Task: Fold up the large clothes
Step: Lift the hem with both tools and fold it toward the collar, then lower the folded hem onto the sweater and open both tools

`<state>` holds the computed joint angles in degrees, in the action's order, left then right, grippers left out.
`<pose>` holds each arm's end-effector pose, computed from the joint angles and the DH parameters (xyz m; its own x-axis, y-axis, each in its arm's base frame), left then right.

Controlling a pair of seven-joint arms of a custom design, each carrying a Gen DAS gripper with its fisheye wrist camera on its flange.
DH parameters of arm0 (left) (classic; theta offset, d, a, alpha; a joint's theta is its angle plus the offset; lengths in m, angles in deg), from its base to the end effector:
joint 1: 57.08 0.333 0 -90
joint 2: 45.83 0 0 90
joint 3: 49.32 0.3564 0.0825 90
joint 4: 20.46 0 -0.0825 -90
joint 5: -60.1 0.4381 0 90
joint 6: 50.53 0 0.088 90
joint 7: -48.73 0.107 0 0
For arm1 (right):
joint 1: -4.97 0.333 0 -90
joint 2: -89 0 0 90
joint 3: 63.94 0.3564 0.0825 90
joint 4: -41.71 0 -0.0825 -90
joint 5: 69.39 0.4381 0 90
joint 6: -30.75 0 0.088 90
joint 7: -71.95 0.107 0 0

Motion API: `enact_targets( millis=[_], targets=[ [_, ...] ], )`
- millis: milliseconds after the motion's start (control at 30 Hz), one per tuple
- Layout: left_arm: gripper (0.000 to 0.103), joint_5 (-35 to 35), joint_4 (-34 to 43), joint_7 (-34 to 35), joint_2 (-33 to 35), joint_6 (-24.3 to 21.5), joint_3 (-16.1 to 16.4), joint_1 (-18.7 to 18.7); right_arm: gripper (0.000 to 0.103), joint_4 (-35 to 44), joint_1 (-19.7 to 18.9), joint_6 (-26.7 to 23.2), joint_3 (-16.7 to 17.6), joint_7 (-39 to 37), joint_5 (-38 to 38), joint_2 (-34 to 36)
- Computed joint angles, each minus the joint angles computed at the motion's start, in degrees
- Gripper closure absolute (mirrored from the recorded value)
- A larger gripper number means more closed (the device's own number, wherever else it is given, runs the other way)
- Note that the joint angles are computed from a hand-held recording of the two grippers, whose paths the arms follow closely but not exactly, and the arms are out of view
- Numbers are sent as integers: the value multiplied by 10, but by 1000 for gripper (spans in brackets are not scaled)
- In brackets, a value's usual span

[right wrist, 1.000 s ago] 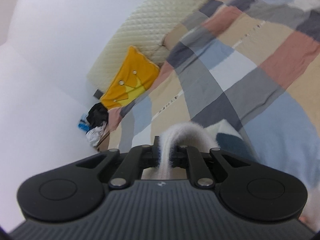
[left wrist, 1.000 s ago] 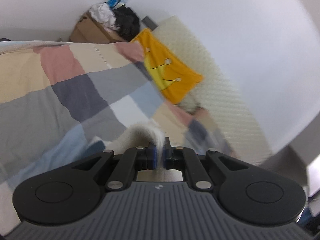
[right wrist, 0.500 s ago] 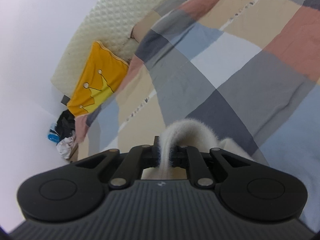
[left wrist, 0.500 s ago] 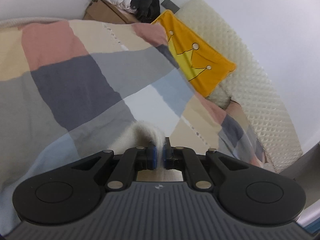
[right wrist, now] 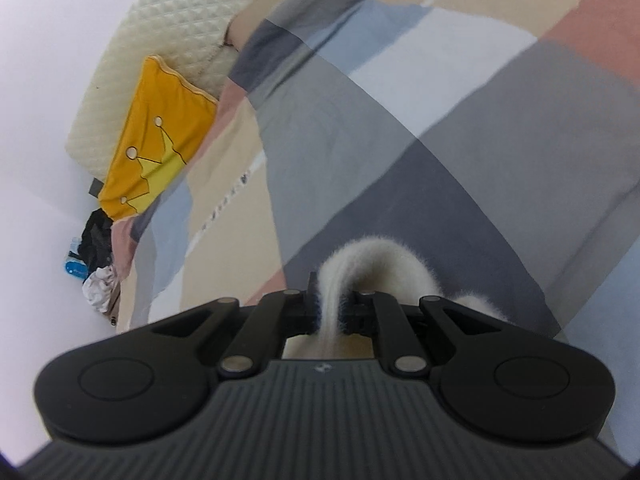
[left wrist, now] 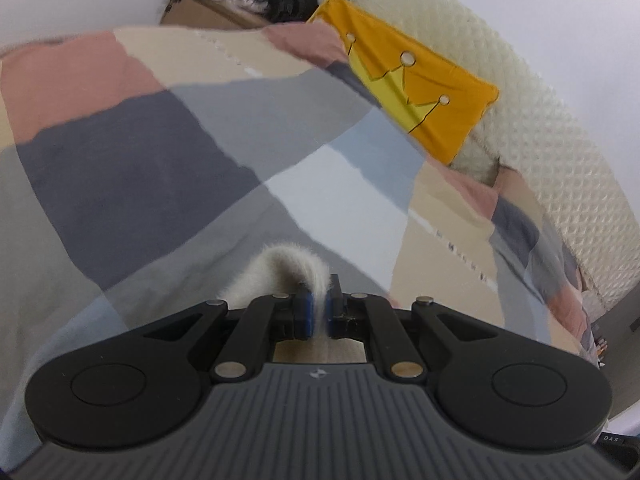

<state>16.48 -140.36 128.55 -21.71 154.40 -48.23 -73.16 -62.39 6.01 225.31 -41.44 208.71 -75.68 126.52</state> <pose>0.6534 -0.0868 0.3239 0.4212 -0.7412 0.5227 -0.3664 -0.6663 -0.6495 0.7104 0.2668 0.3108 -0.1357 -0.6934 -0.7076 -0.6800 0.5847 -0.4425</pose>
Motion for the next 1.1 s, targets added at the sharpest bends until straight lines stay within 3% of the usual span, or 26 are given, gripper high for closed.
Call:
enact_targets(
  millis=[167, 333, 433, 500, 533, 633, 700, 767, 867, 1000, 1100],
  targets=[
    [94, 35, -14, -29, -8, -4, -13, 18, 91, -4, -60, -1, 62, 9, -31, 14],
    [94, -22, -14, 35, -16, -22, 31, -41, 91, -10, -67, 5, 65, 15, -44, 15],
    [78, -50, -15, 74, -26, -35, 42, -59, 87, -17, -69, 11, 67, 25, -49, 12],
    [61, -38, -21, 72, -35, -41, 29, -47, 76, -21, -62, 3, 57, 21, -55, 0],
    [58, -34, -24, 72, -39, -42, 27, -46, 74, -21, -55, 0, 50, 15, -58, -5],
    [43, -54, -28, 102, -49, -44, 42, -69, 48, -29, -49, -1, 44, 2, -63, -21],
    [38, -39, -35, 102, -57, -40, 27, -57, 28, -36, -58, 10, 54, -5, -73, -25],
    [36, -20, -41, 100, -65, -41, 13, -45, 25, -41, -53, 28, 51, -9, -84, -31],
    [36, -31, -37, 141, -67, -49, 26, -70, 25, -36, -59, 25, 65, -17, -131, -30],
    [36, -103, -10, 260, -51, -68, 91, -156, 26, -20, -67, 1, 93, -69, -199, -19],
    [36, -202, 21, 366, -22, -90, 186, -259, 28, -9, -57, -17, 99, -122, -213, -11]
  ],
)
